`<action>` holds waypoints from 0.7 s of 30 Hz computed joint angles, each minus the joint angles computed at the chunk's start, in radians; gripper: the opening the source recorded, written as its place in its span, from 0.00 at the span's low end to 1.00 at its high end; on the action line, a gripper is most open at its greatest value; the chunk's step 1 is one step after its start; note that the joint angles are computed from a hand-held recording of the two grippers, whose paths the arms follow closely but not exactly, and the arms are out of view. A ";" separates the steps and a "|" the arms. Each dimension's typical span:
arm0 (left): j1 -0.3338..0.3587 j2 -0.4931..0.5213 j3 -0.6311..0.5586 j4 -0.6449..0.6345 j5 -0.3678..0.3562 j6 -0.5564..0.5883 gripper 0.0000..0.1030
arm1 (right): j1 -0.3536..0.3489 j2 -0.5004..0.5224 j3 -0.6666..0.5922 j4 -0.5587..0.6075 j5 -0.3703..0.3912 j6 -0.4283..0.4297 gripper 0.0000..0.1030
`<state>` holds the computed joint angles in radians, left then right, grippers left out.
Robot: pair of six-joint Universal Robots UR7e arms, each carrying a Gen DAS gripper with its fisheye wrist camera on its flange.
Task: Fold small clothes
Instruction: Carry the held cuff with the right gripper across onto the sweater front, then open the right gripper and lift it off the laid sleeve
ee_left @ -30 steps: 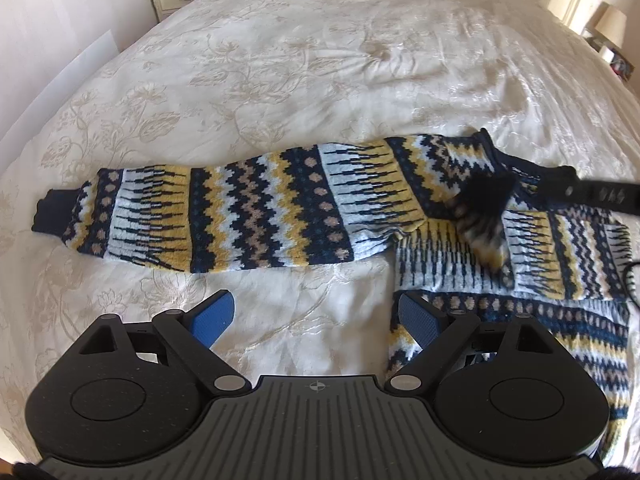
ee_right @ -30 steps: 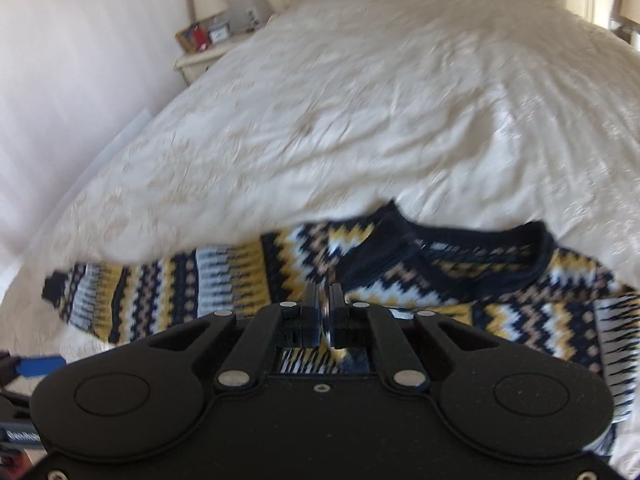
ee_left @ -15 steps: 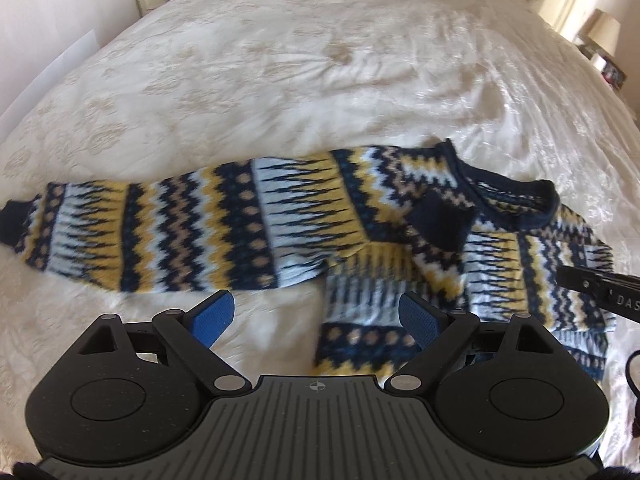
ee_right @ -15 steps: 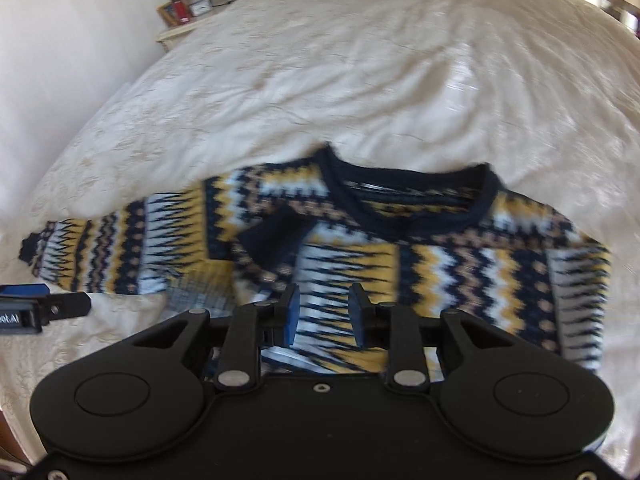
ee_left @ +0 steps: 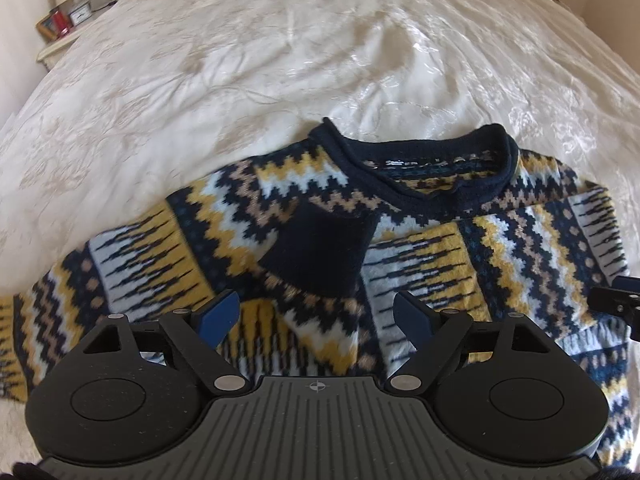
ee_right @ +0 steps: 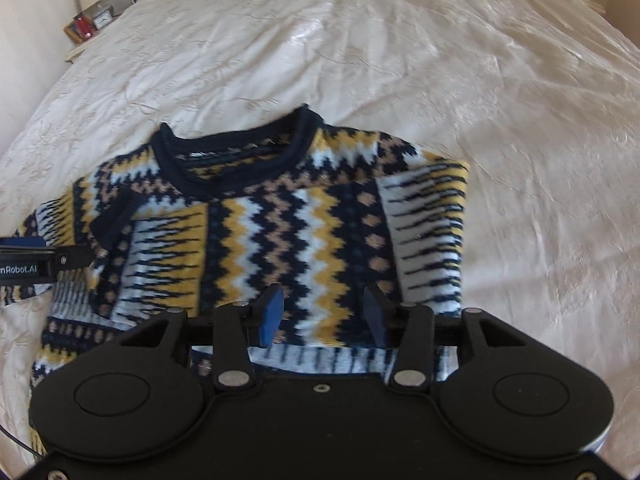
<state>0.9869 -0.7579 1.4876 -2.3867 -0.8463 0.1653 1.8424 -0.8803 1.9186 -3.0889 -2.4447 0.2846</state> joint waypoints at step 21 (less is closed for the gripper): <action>0.088 -0.078 -0.018 0.244 0.171 -0.313 0.75 | -0.087 -0.036 0.042 0.023 -0.043 0.036 0.51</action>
